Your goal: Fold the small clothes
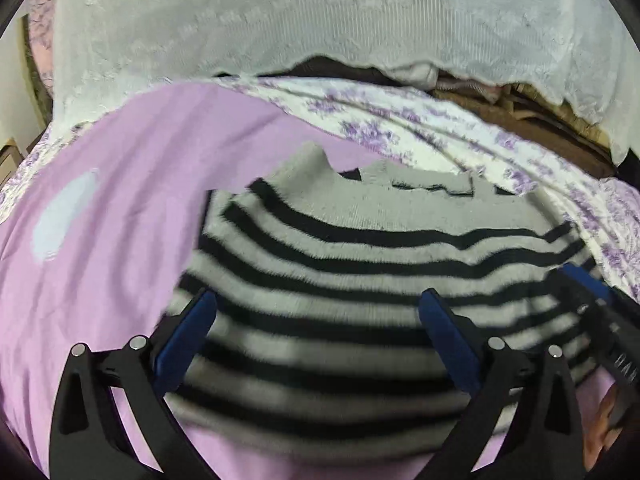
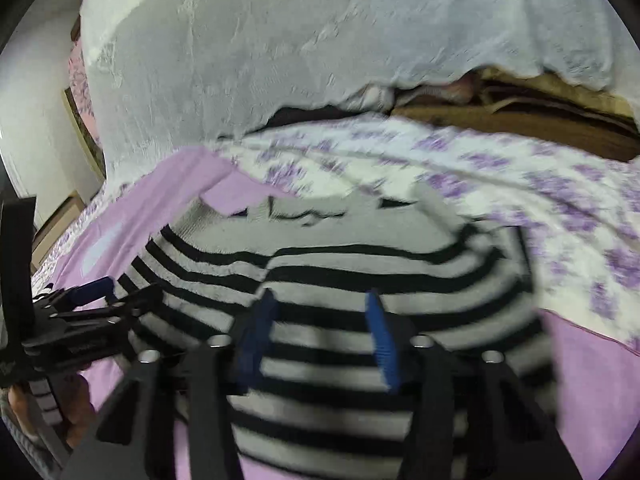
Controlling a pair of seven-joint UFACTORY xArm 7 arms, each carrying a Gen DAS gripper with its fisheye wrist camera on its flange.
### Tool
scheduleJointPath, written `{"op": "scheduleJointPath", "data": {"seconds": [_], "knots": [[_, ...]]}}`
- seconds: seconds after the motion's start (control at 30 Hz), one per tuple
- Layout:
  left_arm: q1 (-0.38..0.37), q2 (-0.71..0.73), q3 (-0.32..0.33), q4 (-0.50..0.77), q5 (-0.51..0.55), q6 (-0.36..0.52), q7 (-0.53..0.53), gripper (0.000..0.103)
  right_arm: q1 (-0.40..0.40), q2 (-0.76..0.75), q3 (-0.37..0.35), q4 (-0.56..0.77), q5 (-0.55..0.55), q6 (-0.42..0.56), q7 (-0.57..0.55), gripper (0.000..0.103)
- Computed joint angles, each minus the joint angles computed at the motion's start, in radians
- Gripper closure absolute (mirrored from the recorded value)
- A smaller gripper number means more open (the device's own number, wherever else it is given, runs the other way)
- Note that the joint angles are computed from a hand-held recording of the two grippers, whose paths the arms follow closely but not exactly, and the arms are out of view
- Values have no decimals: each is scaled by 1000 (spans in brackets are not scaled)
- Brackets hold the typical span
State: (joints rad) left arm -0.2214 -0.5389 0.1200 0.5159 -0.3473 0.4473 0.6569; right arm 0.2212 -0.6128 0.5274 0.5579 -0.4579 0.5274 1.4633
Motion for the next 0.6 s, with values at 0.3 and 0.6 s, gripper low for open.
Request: {"op": "scheduleJointPath", "data": {"seconds": [0.3, 0.6], "knots": [[97, 229, -145, -1, 192, -343, -257, 4, -122, 138, -2, -4, -150, -146, 91, 84], [-236, 64, 223, -39, -169, -256, 143, 5, -98, 5, 85, -26, -177, -48, 147, 72]]}}
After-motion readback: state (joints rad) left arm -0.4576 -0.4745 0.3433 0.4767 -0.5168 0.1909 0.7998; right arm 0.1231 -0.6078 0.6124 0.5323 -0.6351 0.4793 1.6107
